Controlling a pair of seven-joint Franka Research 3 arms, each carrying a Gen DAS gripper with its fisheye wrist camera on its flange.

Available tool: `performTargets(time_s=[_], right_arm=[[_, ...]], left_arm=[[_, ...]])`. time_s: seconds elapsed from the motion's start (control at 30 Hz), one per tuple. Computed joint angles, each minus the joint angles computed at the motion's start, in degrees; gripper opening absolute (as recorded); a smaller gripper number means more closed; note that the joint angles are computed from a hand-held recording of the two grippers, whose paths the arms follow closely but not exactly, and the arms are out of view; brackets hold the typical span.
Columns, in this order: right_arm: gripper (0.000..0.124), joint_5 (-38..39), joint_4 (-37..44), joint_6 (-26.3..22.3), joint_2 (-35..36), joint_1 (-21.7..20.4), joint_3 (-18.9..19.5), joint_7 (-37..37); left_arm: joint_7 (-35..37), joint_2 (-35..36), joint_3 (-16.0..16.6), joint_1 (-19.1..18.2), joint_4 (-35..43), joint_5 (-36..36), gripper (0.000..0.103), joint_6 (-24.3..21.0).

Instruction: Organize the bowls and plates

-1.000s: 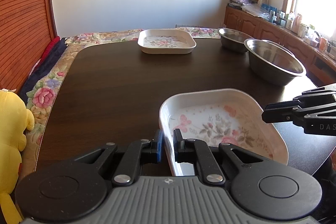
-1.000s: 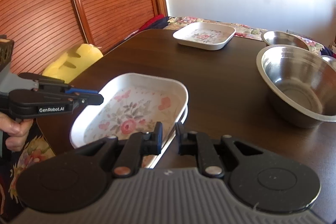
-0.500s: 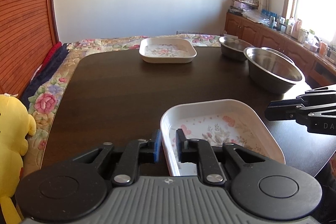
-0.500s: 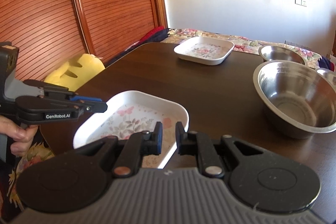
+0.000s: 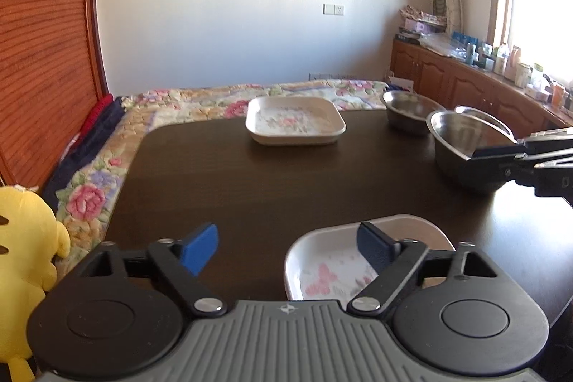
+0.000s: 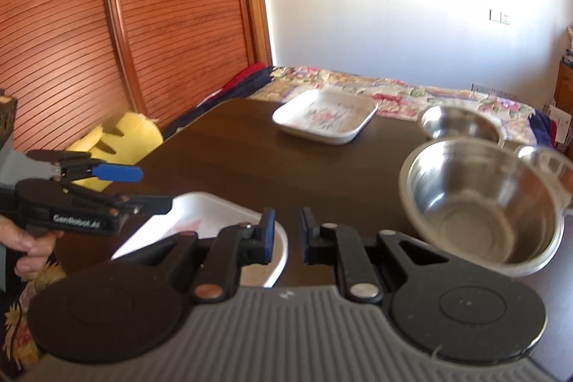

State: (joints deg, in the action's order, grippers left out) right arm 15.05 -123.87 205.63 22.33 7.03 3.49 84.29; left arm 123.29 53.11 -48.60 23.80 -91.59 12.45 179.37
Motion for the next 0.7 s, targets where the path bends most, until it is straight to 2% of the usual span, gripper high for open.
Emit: performTargets(time_s=[0.03,0.1,0.2,0.27,0.33,0.4,0.5,0.7], right_arm=[[0.034,0.2,0.4,0.3,0.1,0.2,-0.4,-0.3],[0.049,1.3,1.4,0.8,0.4,1.1,-1.3,-1.5],[0.054,0.4,2.9,0.8,0.8,0.0,-0.8,-1.6],[0.066,-1.8,3.7,1.0,1.2,-1.8,0.5,-0.4],[0.087,-2.7,4.6,1.7,1.7,-2.3,0.6,0.0],[0.096,-2.5,5.6,1.7,2.1,-1.9,0.1,-0.6],[0.103,-2.9,7.4,0.7,3.0,-2.3,0.1,-0.6],[0.103,-0.8,11.7,-2.1,5.0,-1.1,-1.3,-2.9]], left_arm=[[-0.2,0.0,0.3,-0.4,0.3,0.0,0.094,0.3],[-0.3,0.1,0.6,-0.8,1.0,0.2,0.096,0.5],[-0.2,0.3,0.7,-1.0,1.7,0.6,0.096,0.6],[0.1,0.8,-0.1,-0.5,1.9,0.8,0.096,0.8],[-0.1,1.0,-0.6,-0.2,2.2,0.8,0.096,0.8],[-0.1,1.4,-0.9,-0.3,2.8,0.9,0.096,0.6],[0.3,2.0,-1.3,-0.8,4.3,1.0,0.097,0.6],[2.3,4.0,-2.1,-2.2,8.6,0.7,0.098,-0.7]])
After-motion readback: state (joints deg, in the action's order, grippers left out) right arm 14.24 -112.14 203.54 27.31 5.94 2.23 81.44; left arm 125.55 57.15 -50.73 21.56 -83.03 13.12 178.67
